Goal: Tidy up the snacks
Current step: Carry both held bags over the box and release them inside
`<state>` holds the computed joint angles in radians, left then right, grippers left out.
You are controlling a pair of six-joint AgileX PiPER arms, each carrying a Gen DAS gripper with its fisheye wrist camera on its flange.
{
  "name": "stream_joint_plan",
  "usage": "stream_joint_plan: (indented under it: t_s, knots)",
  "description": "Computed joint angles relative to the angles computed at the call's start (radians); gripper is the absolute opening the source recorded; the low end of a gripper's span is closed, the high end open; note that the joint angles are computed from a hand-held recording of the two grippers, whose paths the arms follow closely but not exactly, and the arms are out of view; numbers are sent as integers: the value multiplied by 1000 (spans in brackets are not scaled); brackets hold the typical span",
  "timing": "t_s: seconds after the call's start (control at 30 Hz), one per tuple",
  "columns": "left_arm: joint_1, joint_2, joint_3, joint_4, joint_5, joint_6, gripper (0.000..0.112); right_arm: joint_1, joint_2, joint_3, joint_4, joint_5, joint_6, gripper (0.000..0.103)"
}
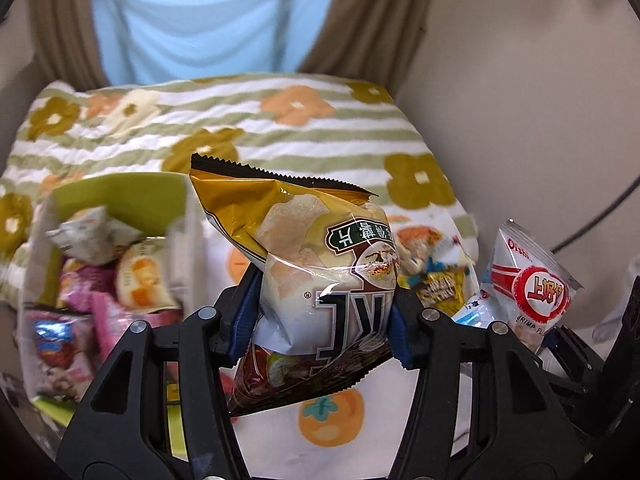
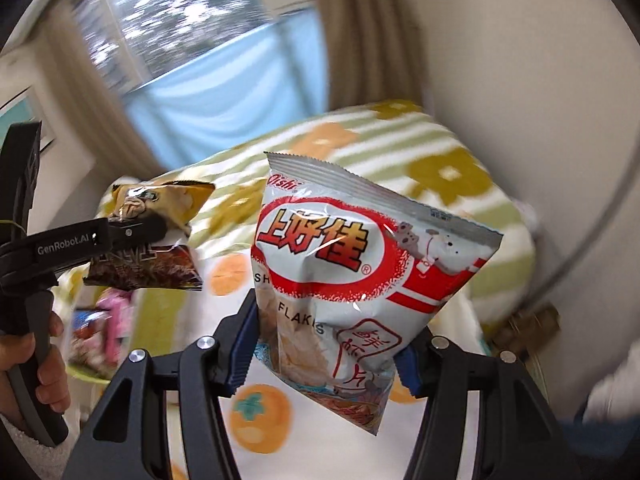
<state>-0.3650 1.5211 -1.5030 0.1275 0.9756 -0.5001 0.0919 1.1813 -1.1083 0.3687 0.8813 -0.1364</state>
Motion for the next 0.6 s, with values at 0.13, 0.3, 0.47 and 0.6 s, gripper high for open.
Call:
stream_joint_plan:
  t_s: [0.13, 0.3, 0.47, 0.6]
  knots:
    - [102, -127, 56, 22, 46, 2, 51, 148, 102, -150, 32, 27, -17, 55]
    - [303, -212, 103, -54, 72, 130, 51, 310, 220, -288, 33, 27, 14, 55]
    - [541, -195, 120, -196, 68, 360, 51, 474, 343, -428, -63, 25, 133, 55]
    - [664, -127, 105, -282, 60, 506, 51, 577, 478, -551, -127, 17, 217, 55]
